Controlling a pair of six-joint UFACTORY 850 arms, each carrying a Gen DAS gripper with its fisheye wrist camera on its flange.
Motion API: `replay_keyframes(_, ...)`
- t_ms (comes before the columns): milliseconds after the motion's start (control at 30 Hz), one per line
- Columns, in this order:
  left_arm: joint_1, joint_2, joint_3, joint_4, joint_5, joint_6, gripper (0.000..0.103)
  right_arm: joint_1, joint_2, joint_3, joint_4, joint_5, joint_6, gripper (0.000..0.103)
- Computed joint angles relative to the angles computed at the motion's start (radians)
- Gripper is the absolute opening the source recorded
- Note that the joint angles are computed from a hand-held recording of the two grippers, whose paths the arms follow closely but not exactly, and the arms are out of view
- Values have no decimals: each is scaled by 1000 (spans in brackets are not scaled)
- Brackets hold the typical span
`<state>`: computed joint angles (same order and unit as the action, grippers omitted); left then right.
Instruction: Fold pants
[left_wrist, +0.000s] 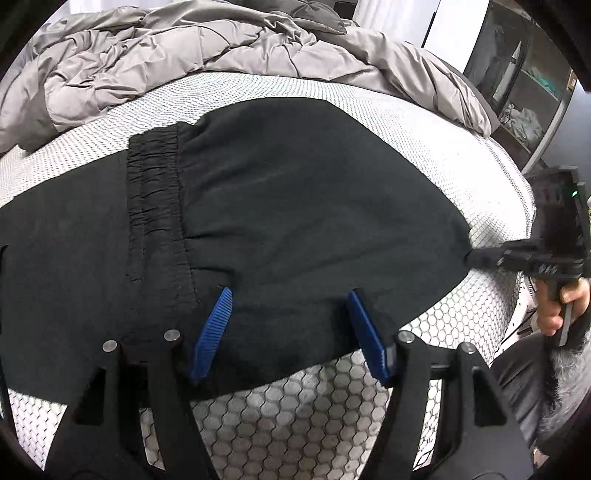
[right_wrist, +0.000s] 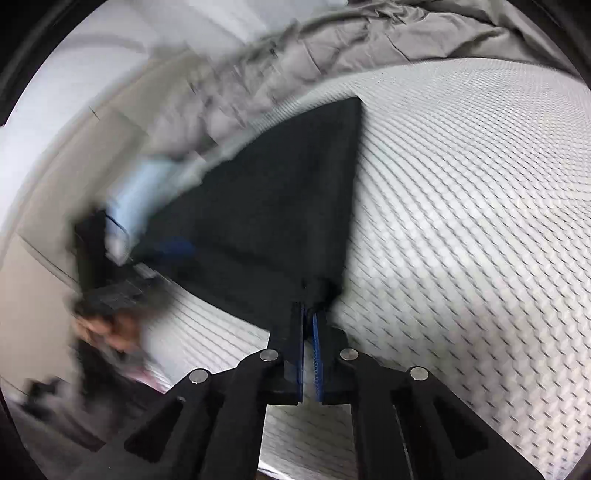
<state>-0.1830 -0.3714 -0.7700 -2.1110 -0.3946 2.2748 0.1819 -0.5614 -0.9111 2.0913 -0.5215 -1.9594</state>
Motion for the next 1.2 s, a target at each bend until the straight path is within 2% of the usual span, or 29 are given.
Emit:
replay_keyframes(100,42,62,52,24,-32,-27,63,-10,59,61,165,-59,-160,15)
replay_keyframes(167,112,113,106,9,-84,-30,63,-29,78,92,255,-126,-208,33)
replay_keyframes(200,153,136,130,-1,-103,-41,65,-41,81,102,300,-167,-208,50)
replay_keyframes(233,203,157,155,-22,-125,-54,73,-46,82,107,332,-183,-210,58)
replay_keyframes(300,309,178,185,-86,-160,-95,83,-55,84,115,395,-199,-218,60)
replay_keyframes(333,382,174,189,-110,-178,-157,84,-55,86,116,409,-197,-224,62)
replay_keyframes(400,474,140,172,-89,-201,-277,85,-50,85,118,459,-201,-241,70)
replay_keyframes(433,524,112,154,-67,-207,-363,85,-62,87,116,432,-206,-222,73)
replay_keyframes(467,567,81,136,-49,-221,-434,85,-58,80,105,423,-207,-210,73)
replay_keyframes(533,618,24,97,-9,-241,-521,85,-37,70,75,416,-184,-200,73)
replay_keyframes(600,653,-34,53,3,-314,-556,85,-24,66,59,404,-175,-205,73)
replay_keyframes(667,656,-62,24,-50,-323,-553,71,-1,58,43,393,-171,-202,73)
replay_keyframes(700,653,-78,1,-80,-296,-553,45,5,52,32,374,-169,-191,73)
replay_keyframes(733,641,-92,-31,-69,-232,-581,13,9,54,37,369,-172,-193,73)
replay_keyframes(767,637,-105,-52,-51,-197,-596,5,15,48,29,355,-171,-188,73)
replay_keyframes(833,625,-109,-60,-73,-179,-591,3,26,38,15,333,-157,-177,73)
replay_keyframes(900,596,-65,-39,-154,-152,-490,2,46,22,-3,340,-141,-187,73)
replay_keyframes(1000,536,81,37,-309,-145,-261,1,46,26,0,347,-147,-204,73)
replay_keyframes(1067,483,182,77,-337,-157,-190,1,36,39,22,364,-171,-214,73)
replay_keyframes(1167,339,314,107,-398,-114,-55,1,22,50,38,378,-196,-218,73)
replay_keyframes(1200,263,350,108,-432,-83,9,1,18,55,43,382,-199,-220,73)
